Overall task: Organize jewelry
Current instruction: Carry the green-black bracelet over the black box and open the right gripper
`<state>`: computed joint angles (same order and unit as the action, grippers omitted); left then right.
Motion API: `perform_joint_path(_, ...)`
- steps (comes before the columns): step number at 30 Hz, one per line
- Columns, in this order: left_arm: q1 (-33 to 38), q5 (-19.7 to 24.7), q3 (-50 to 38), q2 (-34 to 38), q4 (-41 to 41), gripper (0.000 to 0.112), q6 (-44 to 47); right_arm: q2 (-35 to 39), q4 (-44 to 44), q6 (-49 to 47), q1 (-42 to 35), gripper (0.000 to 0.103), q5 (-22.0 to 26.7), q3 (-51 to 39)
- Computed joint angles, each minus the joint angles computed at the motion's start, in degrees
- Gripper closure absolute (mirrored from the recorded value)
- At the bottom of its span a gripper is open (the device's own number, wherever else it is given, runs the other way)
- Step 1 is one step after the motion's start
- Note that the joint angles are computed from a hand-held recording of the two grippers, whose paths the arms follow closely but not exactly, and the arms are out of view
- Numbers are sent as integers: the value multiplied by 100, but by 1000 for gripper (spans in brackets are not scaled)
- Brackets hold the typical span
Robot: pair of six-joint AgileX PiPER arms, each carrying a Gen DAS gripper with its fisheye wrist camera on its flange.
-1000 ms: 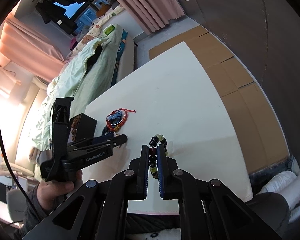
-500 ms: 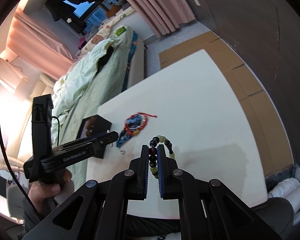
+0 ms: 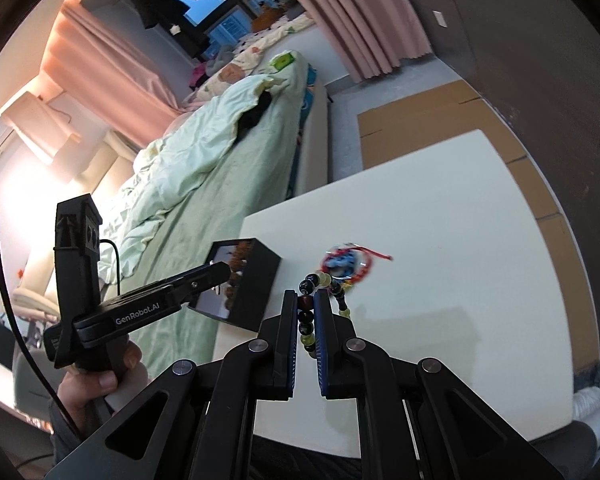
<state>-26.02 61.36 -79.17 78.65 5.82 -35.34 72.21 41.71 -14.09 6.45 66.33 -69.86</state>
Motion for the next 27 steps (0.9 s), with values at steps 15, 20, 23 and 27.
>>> perform_joint_path(15, 1454, -156, 595, -436, -866, 70, 1086, 660, -486, 923, 1593, 94, -525, -979)
perform_joint_path(20, 1845, -281, 848, -479, -1117, 27, 1180, 906, -615, 1115, 1879, 94, -572, -1259)
perform_joint_path(23, 2097, -473, 1099, -705, -1336, 21, 1333, 1045, -640, 1161, 1992, 94, -578, -1400)
perform_joint_path(27, 2410, -458, 1258, -904, -1424, 21, 1496, 1294, -664, 1287, 2201, 94, -588, -1659)
